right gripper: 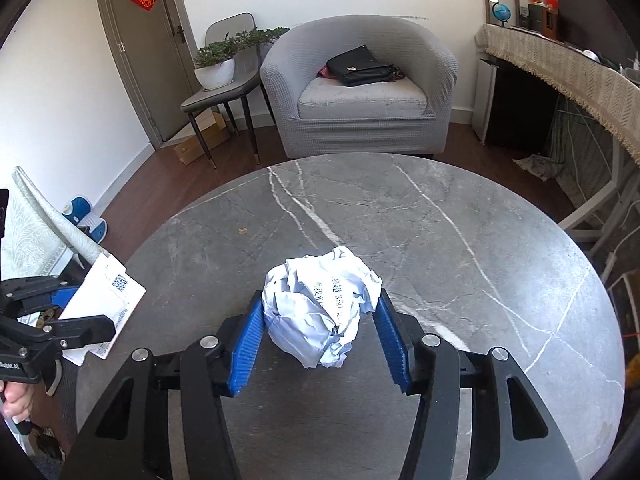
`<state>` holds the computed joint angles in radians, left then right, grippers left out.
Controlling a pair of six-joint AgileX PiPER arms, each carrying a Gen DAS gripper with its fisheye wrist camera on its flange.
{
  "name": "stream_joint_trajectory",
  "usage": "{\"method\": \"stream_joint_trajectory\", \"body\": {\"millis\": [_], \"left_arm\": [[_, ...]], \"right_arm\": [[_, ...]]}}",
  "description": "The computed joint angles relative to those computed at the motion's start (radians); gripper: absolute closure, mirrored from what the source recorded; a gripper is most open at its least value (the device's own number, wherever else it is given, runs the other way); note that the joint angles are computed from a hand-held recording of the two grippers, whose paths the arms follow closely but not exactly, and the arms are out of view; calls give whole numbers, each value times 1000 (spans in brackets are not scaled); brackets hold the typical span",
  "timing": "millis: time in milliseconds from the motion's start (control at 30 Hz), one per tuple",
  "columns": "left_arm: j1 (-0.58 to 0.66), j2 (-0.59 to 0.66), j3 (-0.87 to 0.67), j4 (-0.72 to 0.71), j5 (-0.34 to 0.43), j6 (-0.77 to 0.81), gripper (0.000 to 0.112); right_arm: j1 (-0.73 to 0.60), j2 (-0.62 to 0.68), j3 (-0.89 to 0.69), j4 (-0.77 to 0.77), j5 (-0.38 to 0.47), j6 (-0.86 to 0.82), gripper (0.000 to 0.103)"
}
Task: Collect trash
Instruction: 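Close the left tool on the white paper box while the right tool grasps the crumpled paper, then lift the paper box and crumpled paper and carry both over the green bin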
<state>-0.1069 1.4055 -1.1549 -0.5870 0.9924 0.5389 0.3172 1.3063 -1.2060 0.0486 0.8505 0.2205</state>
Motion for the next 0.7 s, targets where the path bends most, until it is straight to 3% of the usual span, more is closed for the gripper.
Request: {"method": "stream_joint_trajectory", "body": {"millis": [433,700], "left_arm": [[267,-291,196,-66,93,57,59],[475,-415,234,-57,175,125,59]], "right_arm": [[227,1,-88,-3,53,64,48],[445,36,-163,-106,116,180,48]]}}
